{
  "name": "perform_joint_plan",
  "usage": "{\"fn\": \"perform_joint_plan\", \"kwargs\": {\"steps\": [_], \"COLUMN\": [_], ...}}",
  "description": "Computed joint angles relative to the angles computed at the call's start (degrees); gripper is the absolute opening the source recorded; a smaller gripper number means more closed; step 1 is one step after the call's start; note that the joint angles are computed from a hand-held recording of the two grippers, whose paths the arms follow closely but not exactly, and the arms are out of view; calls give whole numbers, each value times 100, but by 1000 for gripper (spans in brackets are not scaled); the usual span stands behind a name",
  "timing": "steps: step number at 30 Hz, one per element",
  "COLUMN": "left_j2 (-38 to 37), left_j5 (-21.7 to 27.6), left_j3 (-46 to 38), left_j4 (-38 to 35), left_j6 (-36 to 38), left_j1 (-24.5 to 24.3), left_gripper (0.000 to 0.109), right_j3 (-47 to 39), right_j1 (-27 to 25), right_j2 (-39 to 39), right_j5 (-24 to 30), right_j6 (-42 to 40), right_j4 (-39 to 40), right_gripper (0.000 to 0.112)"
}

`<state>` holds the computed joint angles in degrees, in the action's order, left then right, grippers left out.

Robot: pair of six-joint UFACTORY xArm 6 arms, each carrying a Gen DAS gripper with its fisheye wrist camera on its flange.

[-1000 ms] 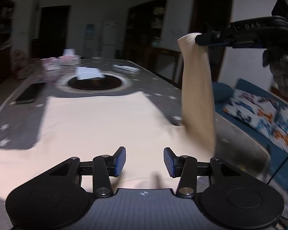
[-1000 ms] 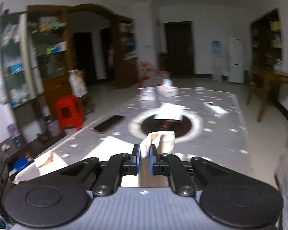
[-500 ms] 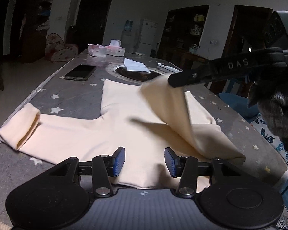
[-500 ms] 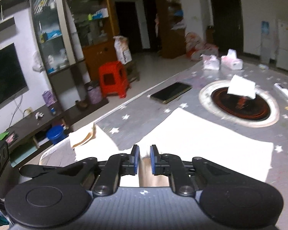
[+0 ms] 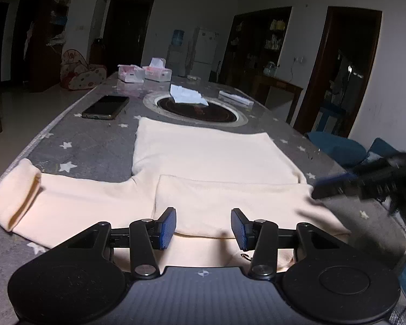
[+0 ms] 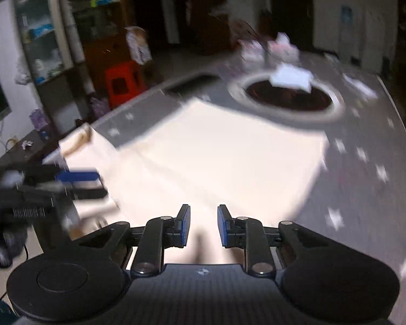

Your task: Fold clothes

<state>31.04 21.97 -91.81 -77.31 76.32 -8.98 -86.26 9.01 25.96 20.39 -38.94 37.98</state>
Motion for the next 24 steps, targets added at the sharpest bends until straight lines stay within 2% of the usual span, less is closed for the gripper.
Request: {"fn": "perform_joint_plan", "kwargs": {"steps": [7, 11, 14, 19, 24], "left_j2": [266, 391, 566, 810, 866], "left_j5": [-69, -117, -155, -147, -102], "left_j3": [-281, -498, -735, -986, -1082], "left_j4": [585, 657, 843, 1263, 1117], "left_j6": [-487, -577, -795, -1232, -1216], "left_j1": [-63, -94, -127, -130, -81], "left_gripper": [47, 48, 48, 48, 48], "right_j3": [514, 249, -120, -278, -124], "right_j1": [-204, -211, -206, -172, -160], "right_j2": [-165, -3, 297, 602, 550], "right_j5": [-222, -431, -411, -610, -836], "right_j6": [335, 191, 243, 688, 980], "right_j4": [-53, 309, 484, 42, -439], "right_gripper": [22, 33, 37, 35, 35]}}
